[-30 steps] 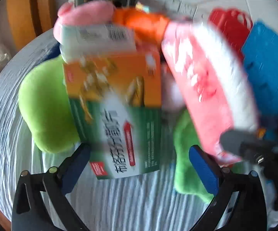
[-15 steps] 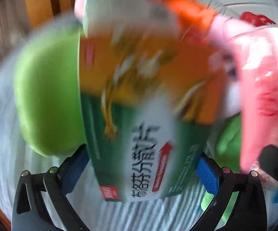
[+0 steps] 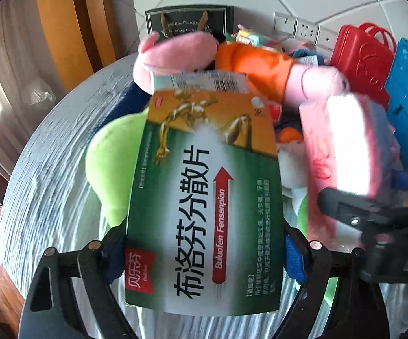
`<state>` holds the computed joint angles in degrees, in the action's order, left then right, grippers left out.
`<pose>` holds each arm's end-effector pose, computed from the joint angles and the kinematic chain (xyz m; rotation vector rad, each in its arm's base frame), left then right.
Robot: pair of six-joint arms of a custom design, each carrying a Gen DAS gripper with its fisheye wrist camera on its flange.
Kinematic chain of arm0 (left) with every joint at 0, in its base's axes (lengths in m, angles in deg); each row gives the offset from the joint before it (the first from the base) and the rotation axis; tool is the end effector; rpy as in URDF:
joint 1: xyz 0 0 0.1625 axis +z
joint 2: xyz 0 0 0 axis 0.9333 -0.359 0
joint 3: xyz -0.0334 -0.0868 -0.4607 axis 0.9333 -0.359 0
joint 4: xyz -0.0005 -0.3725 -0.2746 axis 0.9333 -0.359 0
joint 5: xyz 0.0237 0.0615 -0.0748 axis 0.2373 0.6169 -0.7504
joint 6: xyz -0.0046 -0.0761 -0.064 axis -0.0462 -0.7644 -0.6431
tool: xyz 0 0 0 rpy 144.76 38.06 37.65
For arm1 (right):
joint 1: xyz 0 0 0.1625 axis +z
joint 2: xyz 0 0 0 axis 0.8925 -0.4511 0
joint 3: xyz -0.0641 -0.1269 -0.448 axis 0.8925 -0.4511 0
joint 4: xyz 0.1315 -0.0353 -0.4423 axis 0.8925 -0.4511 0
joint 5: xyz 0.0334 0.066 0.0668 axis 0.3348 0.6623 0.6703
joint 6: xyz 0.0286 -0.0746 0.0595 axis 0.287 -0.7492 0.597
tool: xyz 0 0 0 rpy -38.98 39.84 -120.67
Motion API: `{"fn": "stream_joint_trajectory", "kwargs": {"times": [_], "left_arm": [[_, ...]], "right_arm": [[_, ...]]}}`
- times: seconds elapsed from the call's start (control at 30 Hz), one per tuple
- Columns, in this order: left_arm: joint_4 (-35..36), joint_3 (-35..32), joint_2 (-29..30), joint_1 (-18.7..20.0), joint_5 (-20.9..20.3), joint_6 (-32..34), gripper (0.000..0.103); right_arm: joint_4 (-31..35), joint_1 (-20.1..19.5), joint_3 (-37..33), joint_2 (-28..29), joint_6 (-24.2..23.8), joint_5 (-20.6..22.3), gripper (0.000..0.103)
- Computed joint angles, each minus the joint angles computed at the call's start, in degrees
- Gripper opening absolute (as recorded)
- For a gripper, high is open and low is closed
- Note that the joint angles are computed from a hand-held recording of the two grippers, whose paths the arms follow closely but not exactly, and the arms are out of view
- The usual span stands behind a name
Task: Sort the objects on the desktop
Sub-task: 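Lift the green box with the left tool while the right tool carries the tissue pack toward the blue bin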
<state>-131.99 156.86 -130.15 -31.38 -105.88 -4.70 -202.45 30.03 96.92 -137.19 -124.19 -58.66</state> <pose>-0.2997 -0.5084 0.0414 -0.0362 2.1371 -0.8499 0.1287 -0.5843 0.1812 0.8417 -2.5160 0.3057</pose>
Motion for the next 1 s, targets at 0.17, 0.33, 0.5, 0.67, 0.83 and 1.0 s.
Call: {"fn": "stream_joint_trajectory", "kwargs": {"times": [0.17,0.33,0.5,0.67,0.83,1.0], "left_arm": [[5.47,2.10,-3.61,-4.10,1.02,-3.04,0.087],[2.70,2.95,-5.07,-4.47,5.64,2.57,0.087],[-1.35,2.95,-7.08,-7.41,8.91,9.21,0.087],[-13.45,2.45,-6.76,-8.99,11.22,22.64,0.087],[-32.16,0.79,-3.62,-10.49,9.90,40.74,0.087],[-43.10,-4.36,1.20,-11.66,5.58,53.42,0.087]], "right_arm": [[0.69,0.93,1.02,-2.71,1.51,2.04,0.078],[-0.22,2.29,2.17,-5.96,3.56,2.83,0.078],[-2.25,5.36,3.02,-10.00,5.32,2.37,0.078],[-5.97,8.70,3.68,-13.60,6.47,0.07,0.078],[-10.73,11.31,4.76,-17.83,7.34,-4.29,0.079],[-14.53,12.29,5.04,-22.71,6.21,-8.37,0.079]]}}
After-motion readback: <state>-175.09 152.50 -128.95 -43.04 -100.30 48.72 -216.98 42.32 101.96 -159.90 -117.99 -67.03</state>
